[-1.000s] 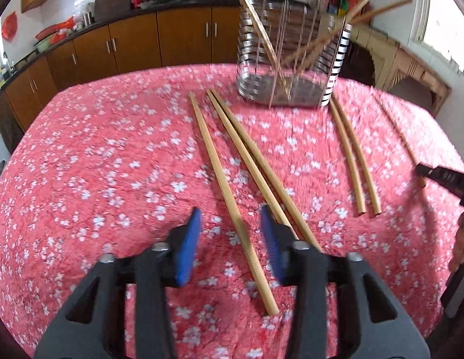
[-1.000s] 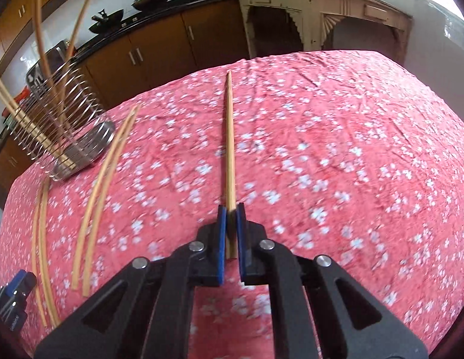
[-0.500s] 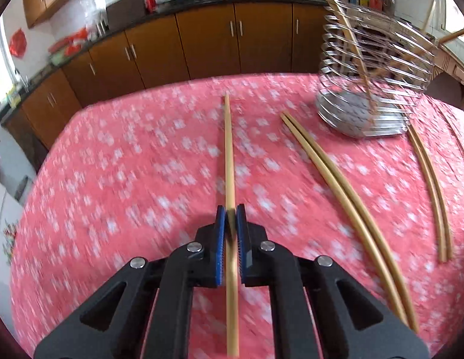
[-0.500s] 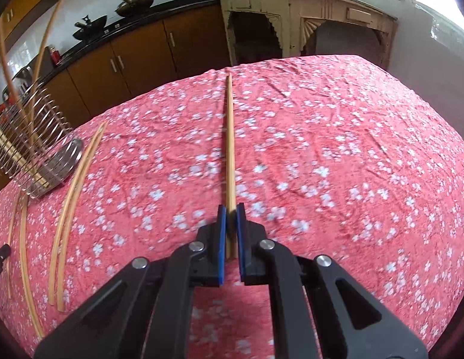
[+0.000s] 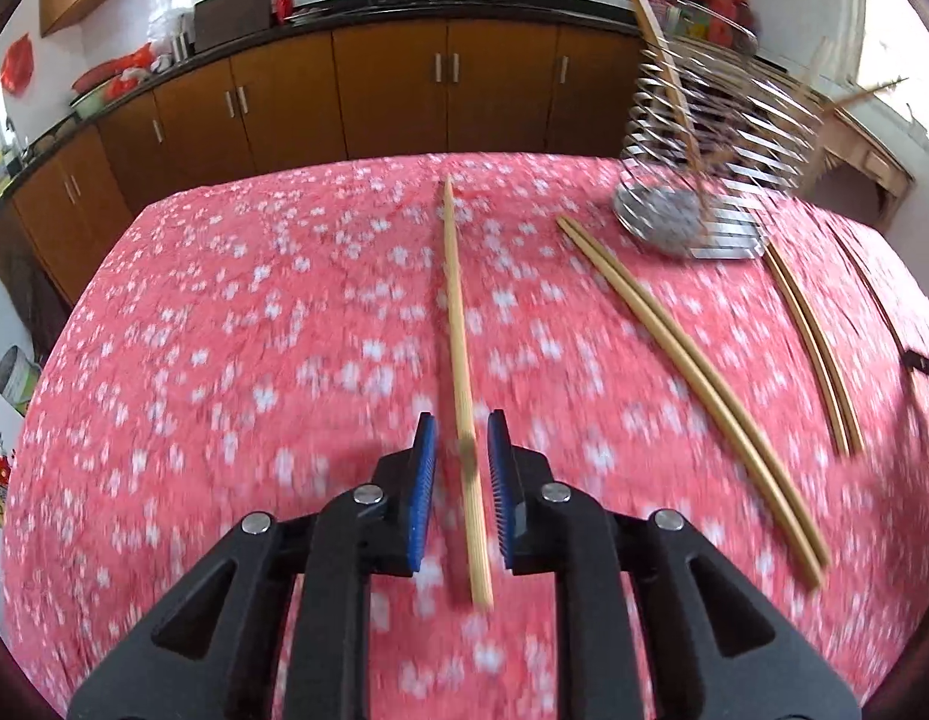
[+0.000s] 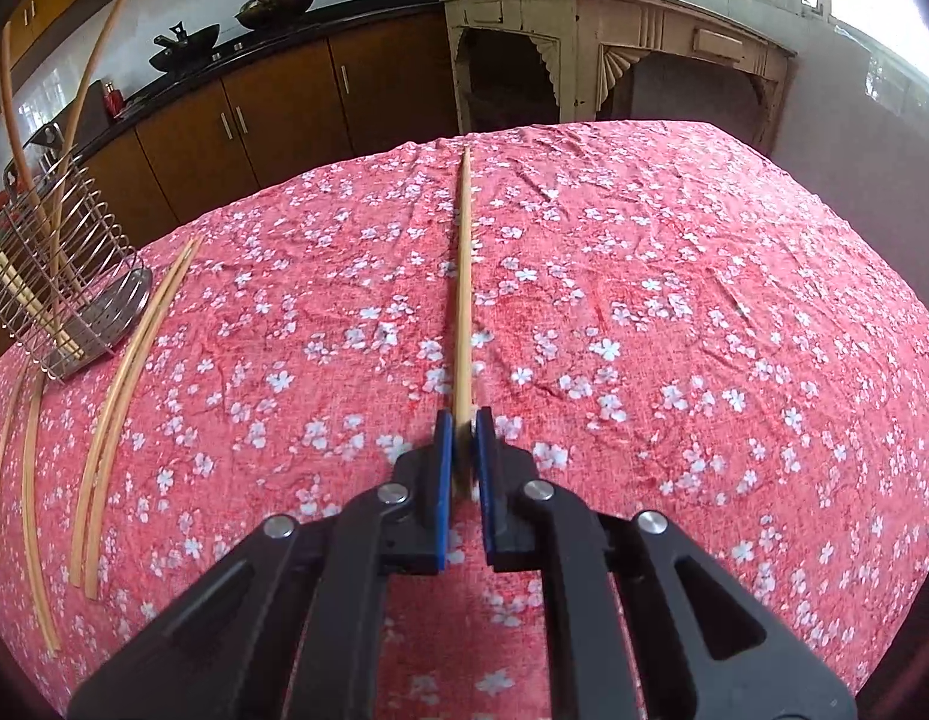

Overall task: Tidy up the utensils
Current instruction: 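Lower both tools and grasp a wooden chopstick with each gripper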

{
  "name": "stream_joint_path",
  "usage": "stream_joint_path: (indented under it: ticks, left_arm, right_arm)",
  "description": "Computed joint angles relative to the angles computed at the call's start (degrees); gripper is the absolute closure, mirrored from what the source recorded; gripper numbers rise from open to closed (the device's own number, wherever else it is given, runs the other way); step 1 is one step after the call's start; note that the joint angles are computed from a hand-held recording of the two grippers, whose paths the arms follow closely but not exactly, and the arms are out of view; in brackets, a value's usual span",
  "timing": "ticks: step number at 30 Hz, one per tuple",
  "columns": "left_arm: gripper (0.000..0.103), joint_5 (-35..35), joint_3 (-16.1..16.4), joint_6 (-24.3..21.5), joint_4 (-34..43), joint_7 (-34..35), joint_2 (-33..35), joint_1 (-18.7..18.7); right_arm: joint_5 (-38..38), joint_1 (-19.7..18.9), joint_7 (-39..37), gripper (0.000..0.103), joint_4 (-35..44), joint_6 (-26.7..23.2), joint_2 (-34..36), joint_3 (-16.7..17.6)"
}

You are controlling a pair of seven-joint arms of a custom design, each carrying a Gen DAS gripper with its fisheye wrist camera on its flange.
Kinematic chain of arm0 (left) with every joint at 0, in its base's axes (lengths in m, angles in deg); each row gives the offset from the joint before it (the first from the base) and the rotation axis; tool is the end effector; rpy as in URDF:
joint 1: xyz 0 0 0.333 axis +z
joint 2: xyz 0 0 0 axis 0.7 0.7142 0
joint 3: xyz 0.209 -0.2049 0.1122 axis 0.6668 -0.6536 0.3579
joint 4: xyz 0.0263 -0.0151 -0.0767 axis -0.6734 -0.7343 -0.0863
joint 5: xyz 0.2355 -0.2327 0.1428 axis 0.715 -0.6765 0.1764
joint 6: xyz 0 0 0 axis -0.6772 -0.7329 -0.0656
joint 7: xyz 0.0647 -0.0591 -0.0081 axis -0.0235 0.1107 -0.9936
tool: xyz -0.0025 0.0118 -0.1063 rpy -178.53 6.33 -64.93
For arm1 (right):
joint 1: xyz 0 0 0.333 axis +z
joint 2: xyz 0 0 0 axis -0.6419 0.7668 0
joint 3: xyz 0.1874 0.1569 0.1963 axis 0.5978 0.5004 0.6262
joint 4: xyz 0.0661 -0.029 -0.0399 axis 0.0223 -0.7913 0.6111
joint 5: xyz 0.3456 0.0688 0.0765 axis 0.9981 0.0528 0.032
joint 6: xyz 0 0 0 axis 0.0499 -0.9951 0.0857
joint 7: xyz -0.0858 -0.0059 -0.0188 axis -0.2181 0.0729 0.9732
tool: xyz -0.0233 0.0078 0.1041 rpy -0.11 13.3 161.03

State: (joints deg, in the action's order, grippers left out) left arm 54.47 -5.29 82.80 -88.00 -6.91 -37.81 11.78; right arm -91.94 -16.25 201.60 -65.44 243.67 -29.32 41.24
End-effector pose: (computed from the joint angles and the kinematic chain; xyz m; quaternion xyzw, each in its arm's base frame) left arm 0.5482 -0.3891 0.3283 -0.6457 0.6843 -0.2477 0.2312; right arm 0.5699 0.1908 0.3172 -0.5409 0.7734 -0.2469 0.2199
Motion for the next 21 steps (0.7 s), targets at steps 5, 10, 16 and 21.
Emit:
stream_joint_path:
  ticks: [5, 10, 16, 21]
  left_arm:
    - [0.085, 2.0, 0.1, -1.0, -3.3, -3.8, -1.9, -1.9]
    - [0.085, 2.5, -0.9, -2.1, -3.0, -5.5, -1.9, -0.8]
    - [0.085, 2.9, -1.6, -3.1, -2.9, -5.4, -1.9, -0.5]
    - [0.085, 3.2, -1.7, -2.1, -3.0, -6.1, -1.8, -0.2]
  right_arm:
    - [-0.8, 0.4, 1.1, 0.093, -1.6, -0.7, -1.3, 0.2]
    - [-3.7, 0.3, 3.5, 0.093, -1.6, -0.8, -1.4, 0.5]
    - [-4.1, -0.6, 3.7, 0.093, -1.7, -0.8, -1.5, 1.3]
    - [-4.4, -0.9, 4.1, 0.093, -1.8, -0.3, -1.5, 1.4]
